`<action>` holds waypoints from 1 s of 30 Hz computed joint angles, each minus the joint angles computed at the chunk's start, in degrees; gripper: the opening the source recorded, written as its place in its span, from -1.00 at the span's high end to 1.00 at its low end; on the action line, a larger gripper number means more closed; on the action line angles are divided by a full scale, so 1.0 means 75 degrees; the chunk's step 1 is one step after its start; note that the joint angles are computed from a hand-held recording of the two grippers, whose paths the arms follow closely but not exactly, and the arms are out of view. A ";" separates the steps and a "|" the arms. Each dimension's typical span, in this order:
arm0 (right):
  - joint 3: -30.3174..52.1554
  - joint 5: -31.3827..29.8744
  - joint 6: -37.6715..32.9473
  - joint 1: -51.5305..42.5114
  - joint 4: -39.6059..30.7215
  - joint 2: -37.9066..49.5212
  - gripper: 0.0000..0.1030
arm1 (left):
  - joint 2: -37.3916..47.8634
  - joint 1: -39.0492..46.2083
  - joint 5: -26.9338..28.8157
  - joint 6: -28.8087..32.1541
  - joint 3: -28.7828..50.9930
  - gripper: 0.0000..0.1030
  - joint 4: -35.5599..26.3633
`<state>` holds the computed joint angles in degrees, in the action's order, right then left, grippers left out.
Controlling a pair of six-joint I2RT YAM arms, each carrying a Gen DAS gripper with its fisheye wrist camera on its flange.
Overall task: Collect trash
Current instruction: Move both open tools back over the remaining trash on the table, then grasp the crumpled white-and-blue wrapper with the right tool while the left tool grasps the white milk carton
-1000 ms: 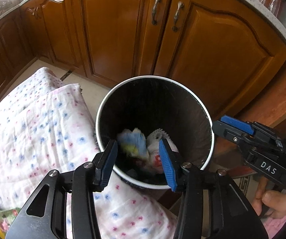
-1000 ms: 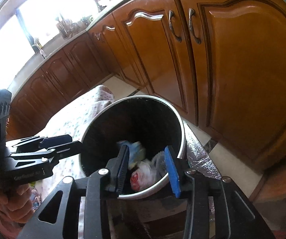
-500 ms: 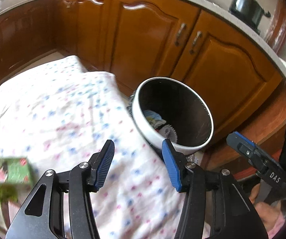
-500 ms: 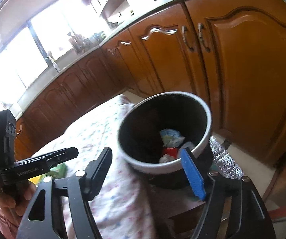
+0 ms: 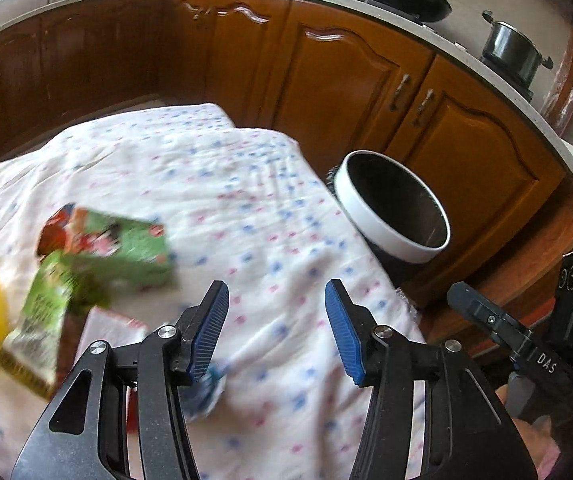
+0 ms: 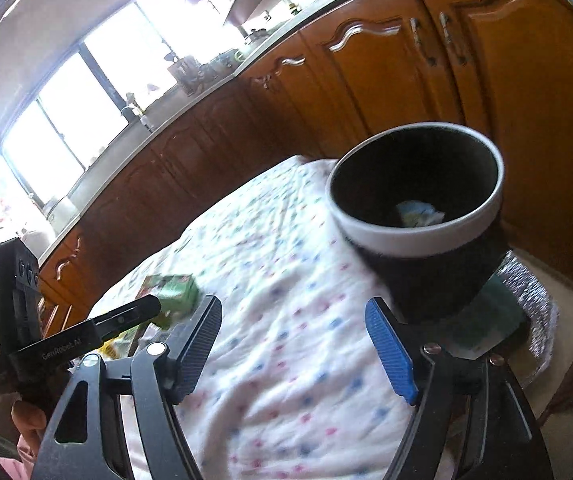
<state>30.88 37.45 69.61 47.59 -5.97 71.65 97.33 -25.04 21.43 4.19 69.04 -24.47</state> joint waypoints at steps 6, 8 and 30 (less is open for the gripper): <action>0.0452 0.0059 0.0094 0.0477 0.0325 0.0745 -0.47 | -0.0536 0.0739 0.0229 0.0169 -0.0615 0.02 0.0091; 0.0623 -0.0001 0.0028 0.0584 0.0497 0.1027 -0.47 | -0.0702 0.1031 0.0357 0.0261 -0.0791 0.02 0.0076; 0.2239 -0.1945 -0.1109 0.0096 0.2134 0.3638 -0.27 | -0.0550 0.2862 0.1268 0.2570 -0.0916 0.02 -0.0761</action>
